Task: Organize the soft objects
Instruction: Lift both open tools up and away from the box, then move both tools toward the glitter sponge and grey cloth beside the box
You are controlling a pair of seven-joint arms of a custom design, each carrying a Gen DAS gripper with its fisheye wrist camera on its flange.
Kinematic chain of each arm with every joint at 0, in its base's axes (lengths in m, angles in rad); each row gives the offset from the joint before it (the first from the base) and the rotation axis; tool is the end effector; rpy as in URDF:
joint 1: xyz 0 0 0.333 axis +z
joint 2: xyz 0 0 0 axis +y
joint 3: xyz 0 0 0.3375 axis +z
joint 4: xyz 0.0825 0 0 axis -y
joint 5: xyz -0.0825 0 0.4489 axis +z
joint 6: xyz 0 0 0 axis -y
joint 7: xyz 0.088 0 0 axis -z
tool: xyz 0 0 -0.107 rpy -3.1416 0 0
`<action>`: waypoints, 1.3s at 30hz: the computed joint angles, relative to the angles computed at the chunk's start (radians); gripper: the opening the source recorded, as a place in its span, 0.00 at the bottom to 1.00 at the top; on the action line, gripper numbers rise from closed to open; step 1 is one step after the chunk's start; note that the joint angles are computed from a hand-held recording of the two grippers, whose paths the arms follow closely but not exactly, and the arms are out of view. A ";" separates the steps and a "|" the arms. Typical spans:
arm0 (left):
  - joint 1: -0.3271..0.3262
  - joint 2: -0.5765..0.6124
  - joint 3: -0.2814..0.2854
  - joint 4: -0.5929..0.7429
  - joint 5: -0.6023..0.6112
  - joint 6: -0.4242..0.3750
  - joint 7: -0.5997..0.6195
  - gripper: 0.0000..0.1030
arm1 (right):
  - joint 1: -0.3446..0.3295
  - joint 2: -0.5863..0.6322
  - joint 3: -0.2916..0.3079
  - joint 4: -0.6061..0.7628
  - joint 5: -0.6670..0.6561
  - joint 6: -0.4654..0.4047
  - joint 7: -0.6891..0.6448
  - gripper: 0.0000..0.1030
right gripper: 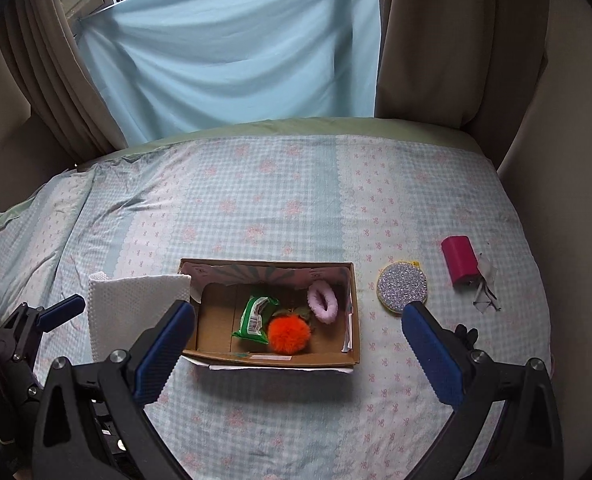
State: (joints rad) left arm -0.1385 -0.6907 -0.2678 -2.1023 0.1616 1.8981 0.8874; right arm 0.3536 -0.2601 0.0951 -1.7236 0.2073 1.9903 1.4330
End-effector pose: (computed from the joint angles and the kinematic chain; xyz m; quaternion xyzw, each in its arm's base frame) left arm 0.3697 -0.1940 0.7347 -0.7666 0.5772 -0.1784 0.2176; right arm 0.4959 0.2625 0.7625 -0.8406 0.4672 -0.0797 0.2621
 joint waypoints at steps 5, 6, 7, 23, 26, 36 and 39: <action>-0.006 0.009 -0.028 0.042 0.010 -0.006 -0.024 1.00 | -0.018 -0.065 -0.024 -0.021 0.008 -0.013 -0.015 1.00; -0.007 0.017 -0.034 0.056 0.015 -0.007 -0.026 1.00 | -0.025 -0.078 -0.029 -0.028 0.009 -0.007 -0.013 1.00; -0.006 0.026 -0.043 0.070 0.024 -0.009 -0.030 1.00 | -0.030 -0.093 -0.037 -0.037 0.016 0.001 -0.015 1.00; -0.029 0.441 -0.225 0.438 0.296 -0.037 -0.384 1.00 | -0.150 -0.043 -0.211 -0.007 0.139 0.112 -0.282 1.00; -0.060 0.553 -0.246 0.519 0.378 -0.067 -0.467 1.00 | -0.184 0.026 -0.233 0.042 0.208 0.104 -0.380 1.00; -0.210 0.856 -0.169 0.703 0.539 -0.092 -0.673 1.00 | -0.316 0.262 -0.205 0.165 0.362 0.085 -0.620 1.00; -0.246 0.916 -0.125 0.719 0.560 -0.067 -0.711 1.00 | -0.345 0.320 -0.183 0.181 0.375 0.104 -0.667 1.00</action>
